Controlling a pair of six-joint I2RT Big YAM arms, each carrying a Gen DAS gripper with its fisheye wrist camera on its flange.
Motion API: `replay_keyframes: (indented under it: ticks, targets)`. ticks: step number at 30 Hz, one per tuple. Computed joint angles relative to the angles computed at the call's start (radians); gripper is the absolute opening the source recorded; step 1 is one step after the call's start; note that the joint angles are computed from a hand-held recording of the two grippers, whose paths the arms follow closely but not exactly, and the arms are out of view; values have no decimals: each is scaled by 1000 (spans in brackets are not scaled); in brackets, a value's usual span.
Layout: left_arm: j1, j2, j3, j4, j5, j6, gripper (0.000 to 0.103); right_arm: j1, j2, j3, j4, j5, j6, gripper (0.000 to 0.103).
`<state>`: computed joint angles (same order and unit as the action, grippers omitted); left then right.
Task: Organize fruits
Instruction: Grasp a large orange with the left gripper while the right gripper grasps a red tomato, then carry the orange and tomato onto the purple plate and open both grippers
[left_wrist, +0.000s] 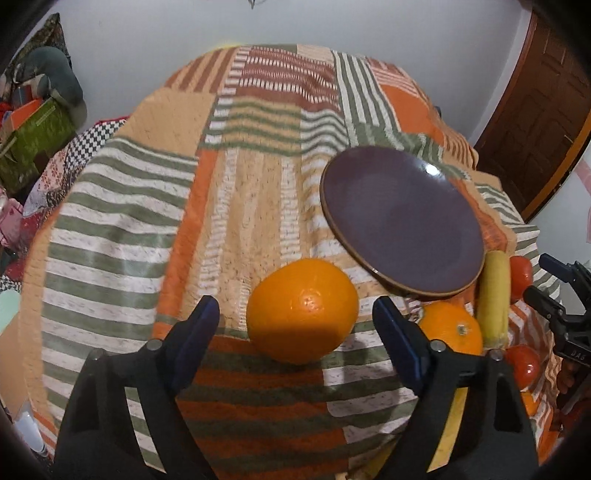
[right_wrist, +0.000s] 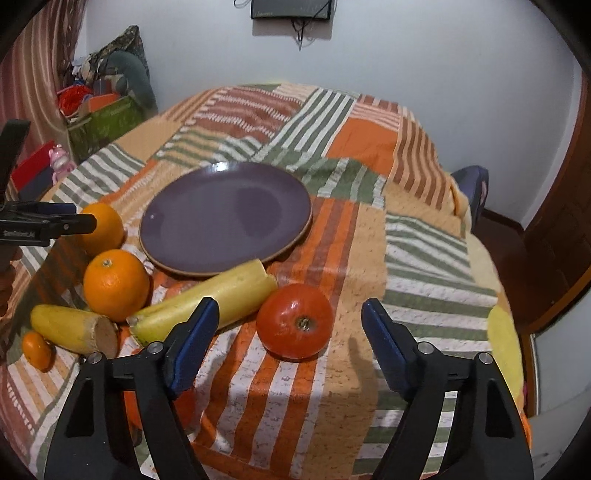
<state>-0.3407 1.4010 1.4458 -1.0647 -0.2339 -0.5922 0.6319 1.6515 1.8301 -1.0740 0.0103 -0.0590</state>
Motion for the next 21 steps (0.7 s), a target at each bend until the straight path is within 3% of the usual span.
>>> replay_keyframes:
  ticks: [5,7,9,16,21]
  targets:
    - [5,16,-5,13,36,21,72,-2,28,26,-37,1,-10,76]
    - [5,20,-6,18,35,26,71,-6,47,47,-61,-2,-10,72]
    - [3,24,-5,21,23,32,68,-11,65,68,-83,-11,-5,63]
    - [16,14,-15,36,46,40,68,-22,82,87,-120,-70,8,48]
    - [10,3,-12,25,38,27,67,-24,80,96,-137,-88,22,48]
